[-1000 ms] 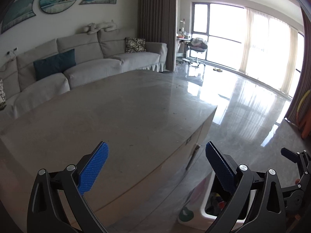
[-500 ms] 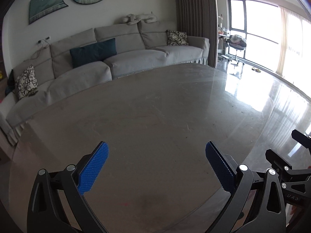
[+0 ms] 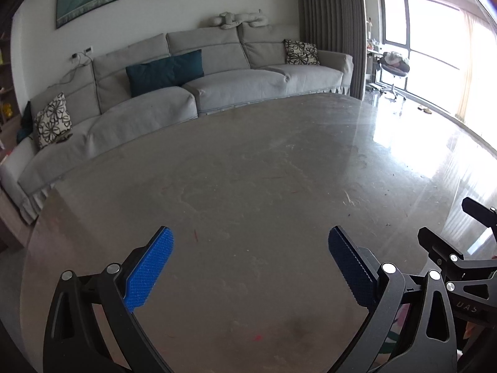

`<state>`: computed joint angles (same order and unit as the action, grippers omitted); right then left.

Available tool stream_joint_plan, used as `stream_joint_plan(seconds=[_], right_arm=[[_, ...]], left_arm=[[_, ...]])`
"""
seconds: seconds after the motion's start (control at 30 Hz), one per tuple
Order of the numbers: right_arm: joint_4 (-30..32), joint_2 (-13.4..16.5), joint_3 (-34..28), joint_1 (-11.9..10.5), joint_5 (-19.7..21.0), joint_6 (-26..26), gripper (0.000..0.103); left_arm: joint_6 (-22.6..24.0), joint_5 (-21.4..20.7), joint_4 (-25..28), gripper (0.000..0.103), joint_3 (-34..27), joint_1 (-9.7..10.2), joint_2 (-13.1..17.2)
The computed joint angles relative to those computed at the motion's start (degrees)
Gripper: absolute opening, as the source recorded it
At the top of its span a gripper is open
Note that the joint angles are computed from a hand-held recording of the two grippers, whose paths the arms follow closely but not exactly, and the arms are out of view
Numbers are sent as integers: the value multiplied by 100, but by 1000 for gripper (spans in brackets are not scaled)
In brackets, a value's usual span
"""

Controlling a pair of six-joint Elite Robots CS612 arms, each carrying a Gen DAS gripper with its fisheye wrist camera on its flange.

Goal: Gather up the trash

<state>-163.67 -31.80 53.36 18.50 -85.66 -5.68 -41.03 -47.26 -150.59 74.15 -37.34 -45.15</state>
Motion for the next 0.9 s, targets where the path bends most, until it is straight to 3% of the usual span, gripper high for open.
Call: stream_joint_plan(seconds=[0.9], right_arm=[[105, 87, -140, 61, -92, -83, 98]], left_arm=[[148, -142, -152, 99, 6, 33, 69]])
